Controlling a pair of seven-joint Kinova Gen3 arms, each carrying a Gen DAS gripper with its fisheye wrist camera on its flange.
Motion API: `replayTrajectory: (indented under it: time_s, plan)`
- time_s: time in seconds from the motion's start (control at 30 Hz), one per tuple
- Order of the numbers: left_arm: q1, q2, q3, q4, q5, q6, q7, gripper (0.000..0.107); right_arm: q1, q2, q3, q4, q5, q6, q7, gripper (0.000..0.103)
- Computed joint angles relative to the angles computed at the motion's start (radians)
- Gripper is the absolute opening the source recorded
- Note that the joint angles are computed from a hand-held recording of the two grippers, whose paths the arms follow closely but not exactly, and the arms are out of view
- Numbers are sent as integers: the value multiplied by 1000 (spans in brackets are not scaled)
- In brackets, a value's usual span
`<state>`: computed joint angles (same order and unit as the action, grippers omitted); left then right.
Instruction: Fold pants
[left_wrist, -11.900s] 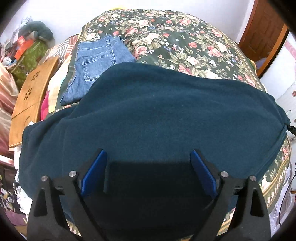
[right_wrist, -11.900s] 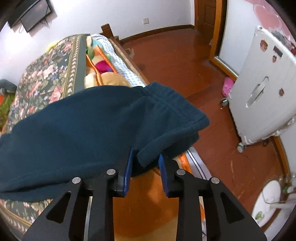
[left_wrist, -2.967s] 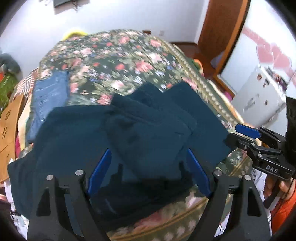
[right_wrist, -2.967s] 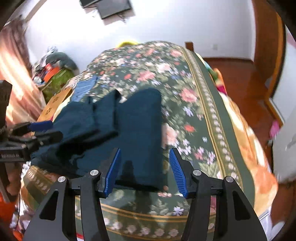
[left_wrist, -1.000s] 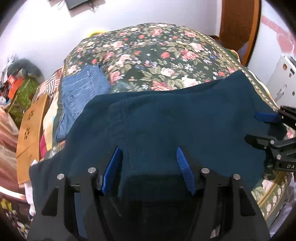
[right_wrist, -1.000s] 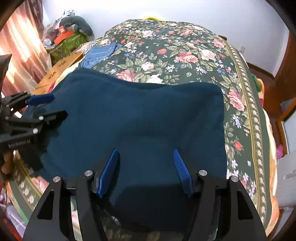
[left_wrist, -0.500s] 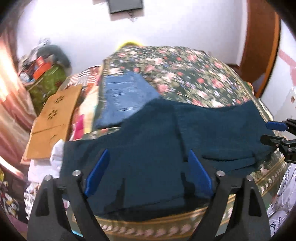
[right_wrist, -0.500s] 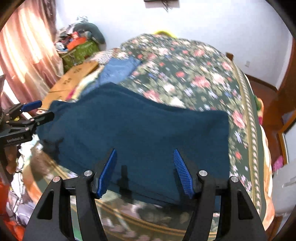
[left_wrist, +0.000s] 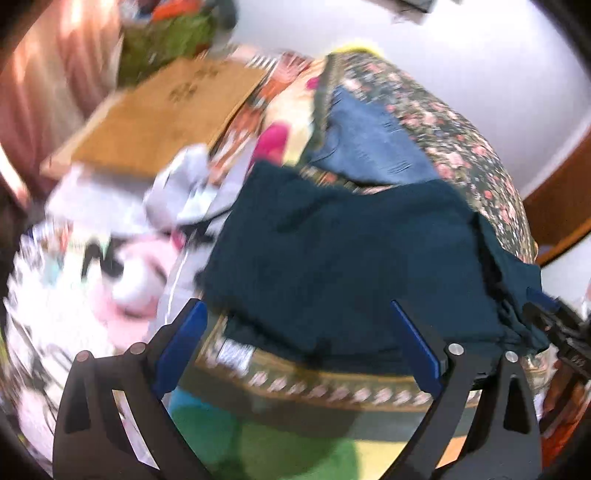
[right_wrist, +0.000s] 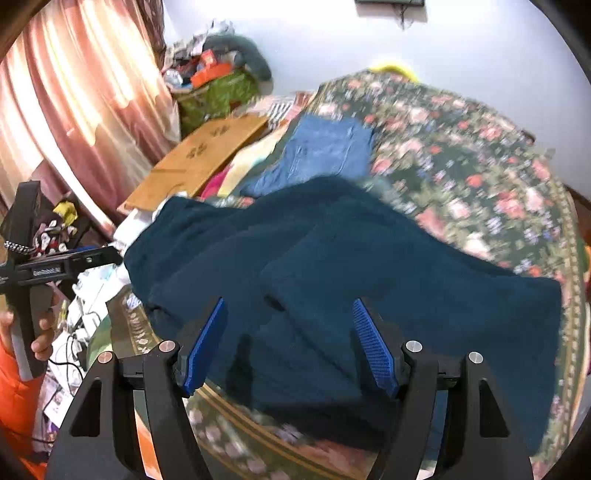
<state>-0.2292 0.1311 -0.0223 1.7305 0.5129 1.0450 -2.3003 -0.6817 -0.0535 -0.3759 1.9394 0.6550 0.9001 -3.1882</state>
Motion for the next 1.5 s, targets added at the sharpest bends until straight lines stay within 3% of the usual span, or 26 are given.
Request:
replayTrajectory:
  time_s: [0.1,0.2,0.37,0.6,0.63,0.67,0.77,0.87,0.93,1.03,1.17,1.37,1.5]
  plan:
    - [-37,56,-13,-19,16,72,-4,99,3,48,23,-1,-50,-44,42,68]
    - [-71,118,-5,-37,39,154,-8,99,-41,73,15,-16,-6,16,21,71]
    - [-107,244,24,-72,78,298,33,99,-46,50,39,1,-25,-15,31,71]
    - [-117,343,58,-114,158,342,112,99,-49,54,37,9,-2,-27,20,72]
    - [-111,350,62,-123,158,337,123,96,-47,52,38,13,-2,-34,19,72]
    - [-102,349,69,-129,149,318,140,78,-46,50,38,17,1,-39,14,72]
    - [-61,335,65,-147,105,266,187,43,-41,41,36,29,6,-52,5,72]
    - [-86,299,107,-126,92,196,200,30,-36,35,32,34,3,-58,-2,72]
    - [-70,229,106,-90,84,115,177,28,-33,28,28,38,-3,-59,-5,72]
    - [20,101,60,-40,62,-7,126,25,-28,11,20,44,-16,-52,-14,72]
    - [93,-43,73,0,22,-155,84,21,-23,-43,-22,75,6,-22,-105,71]
    - [192,-186,55,-5,115,-223,-35,19,12,-152,-130,133,8,84,-265,71]
    - [289,-224,77,-43,148,-250,-57,18,51,-231,-213,169,-41,177,-344,71]
